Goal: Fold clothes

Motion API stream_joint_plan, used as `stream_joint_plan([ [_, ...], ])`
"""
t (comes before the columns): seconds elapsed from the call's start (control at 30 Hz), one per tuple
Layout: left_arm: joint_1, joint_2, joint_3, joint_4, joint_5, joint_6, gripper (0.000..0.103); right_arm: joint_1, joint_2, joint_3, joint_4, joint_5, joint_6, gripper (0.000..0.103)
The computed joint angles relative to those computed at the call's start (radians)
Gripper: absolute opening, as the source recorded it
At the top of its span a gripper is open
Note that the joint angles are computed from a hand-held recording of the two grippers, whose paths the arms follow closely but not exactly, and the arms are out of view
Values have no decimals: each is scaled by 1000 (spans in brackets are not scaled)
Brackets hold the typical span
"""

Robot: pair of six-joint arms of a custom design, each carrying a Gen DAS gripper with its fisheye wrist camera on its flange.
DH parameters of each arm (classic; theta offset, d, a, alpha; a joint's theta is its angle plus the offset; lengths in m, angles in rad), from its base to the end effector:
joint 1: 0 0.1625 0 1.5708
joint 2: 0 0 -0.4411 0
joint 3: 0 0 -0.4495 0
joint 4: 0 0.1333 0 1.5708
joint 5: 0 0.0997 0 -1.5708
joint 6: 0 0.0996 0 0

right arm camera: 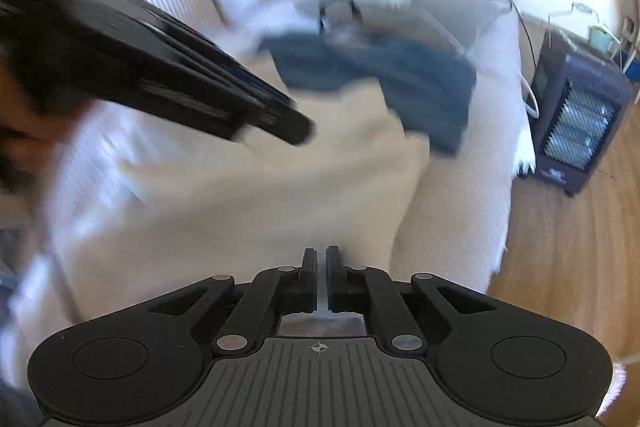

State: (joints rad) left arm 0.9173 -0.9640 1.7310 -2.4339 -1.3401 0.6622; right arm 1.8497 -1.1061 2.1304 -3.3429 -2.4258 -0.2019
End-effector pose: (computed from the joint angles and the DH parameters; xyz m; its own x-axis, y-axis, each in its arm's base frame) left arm -0.2918 -0.6377 0.1260 -0.2480 0.9389 -0.2385 0.9607 0.2701 0.0643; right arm 0.2070 -0.5116 0.1927 -0.7160 0.1650 0.6784 -0.3526 0.7532 -0.5553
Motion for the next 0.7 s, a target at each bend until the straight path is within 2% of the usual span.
stream_joint_plan([
  [0.03,5,-5,13,7,5,-10,20,-9,9,0,14,-25,17,4],
  [0.1,17,-4,27,23,26,-30,20,-33,1,23,-23,4,37,1],
  [0.2,37,18,41,13,95,-31,24,-42,-20,21,22,22,77,0],
  [0.27,48,28,34,4,90,-47,31,-47,-18,14,36,22,84,0],
  [0.4,36,13,20,26,118,-115,33,-24,-5,2,54,-13,88,1],
  [0.43,32,-4,31,15,127,-107,35,-18,-14,5,64,-12,101,3],
  [0.5,36,-48,44,21,114,-105,43,-2,-40,23,82,-1,141,14],
  [0.57,45,-97,57,34,110,-120,53,22,-70,55,92,6,150,32],
  [0.6,52,-123,60,46,113,-134,56,32,-90,69,125,16,160,37],
  [0.7,69,-200,71,106,144,-171,60,66,-158,121,237,70,198,41],
])
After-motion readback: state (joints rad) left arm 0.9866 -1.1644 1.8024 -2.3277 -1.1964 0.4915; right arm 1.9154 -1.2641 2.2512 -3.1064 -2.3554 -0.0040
